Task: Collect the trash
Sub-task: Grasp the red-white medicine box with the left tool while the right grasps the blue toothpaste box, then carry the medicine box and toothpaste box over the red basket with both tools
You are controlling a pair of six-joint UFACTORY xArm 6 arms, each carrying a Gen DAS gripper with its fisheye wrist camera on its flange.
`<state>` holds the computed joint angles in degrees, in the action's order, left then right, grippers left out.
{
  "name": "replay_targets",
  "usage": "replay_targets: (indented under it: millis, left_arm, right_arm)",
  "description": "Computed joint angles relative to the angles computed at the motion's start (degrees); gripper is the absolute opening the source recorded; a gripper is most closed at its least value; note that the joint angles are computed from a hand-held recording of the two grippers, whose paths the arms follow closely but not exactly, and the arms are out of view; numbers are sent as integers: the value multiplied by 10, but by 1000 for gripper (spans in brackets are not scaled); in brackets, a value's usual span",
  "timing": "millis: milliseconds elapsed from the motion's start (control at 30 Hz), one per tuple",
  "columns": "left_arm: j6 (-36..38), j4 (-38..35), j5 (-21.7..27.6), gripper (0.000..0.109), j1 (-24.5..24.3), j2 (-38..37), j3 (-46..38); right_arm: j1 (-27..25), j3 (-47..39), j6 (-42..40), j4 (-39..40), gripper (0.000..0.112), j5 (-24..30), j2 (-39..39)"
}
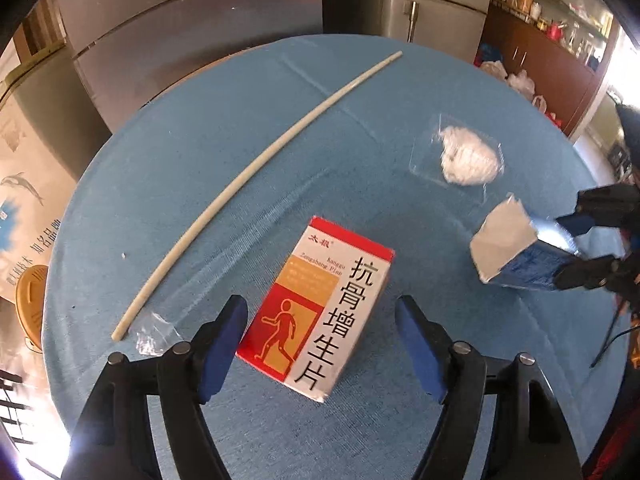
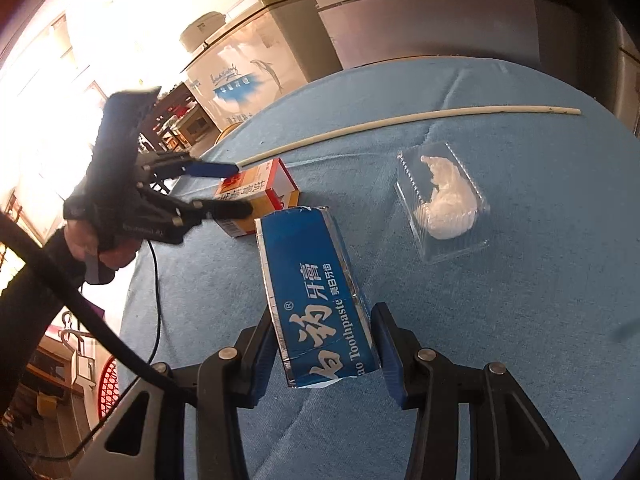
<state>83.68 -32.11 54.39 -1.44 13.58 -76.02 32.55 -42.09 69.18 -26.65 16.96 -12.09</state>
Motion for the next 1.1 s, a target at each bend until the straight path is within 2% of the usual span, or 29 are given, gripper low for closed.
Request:
replay_targets:
  millis: [100,167,267,367,500,633,800,1000,1100]
  left_arm:
    - [-1,-29,4,73,8,0,4]
    - [-32,-40,-5,61,11,2,5]
    - [-83,-51,-4,52,20,-5,11]
    - [-120,-55,-28,51,26,-36,52]
    - [-143,-72,-35,51,46,-108,129]
    - [-142,-92,-56,51,72,-219,231]
    - [-165,-89,-54,51,141,-353,324]
    - [-117,-141,-20,51,274,-501,392]
    - [-108,-153,-3,51,339,-532,392]
  right_arm:
    - [-1,-2,10,-4,49,1,2]
    - [-2,3,18,-11,49,1,-2]
    - [-1,6,38,-21,49,-4,-6]
    - [2,7,77,-52,49,-9,-9]
    - [11,8,139,-99,49,-16,-21]
    - [23,10,196,-139,49,-27,-30]
    - [42,5,257,-183,49,-43,-28]
    - [75,-24,321,-253,49,-50,-13]
    - [91,-47,339,-278,49,-50,-1]
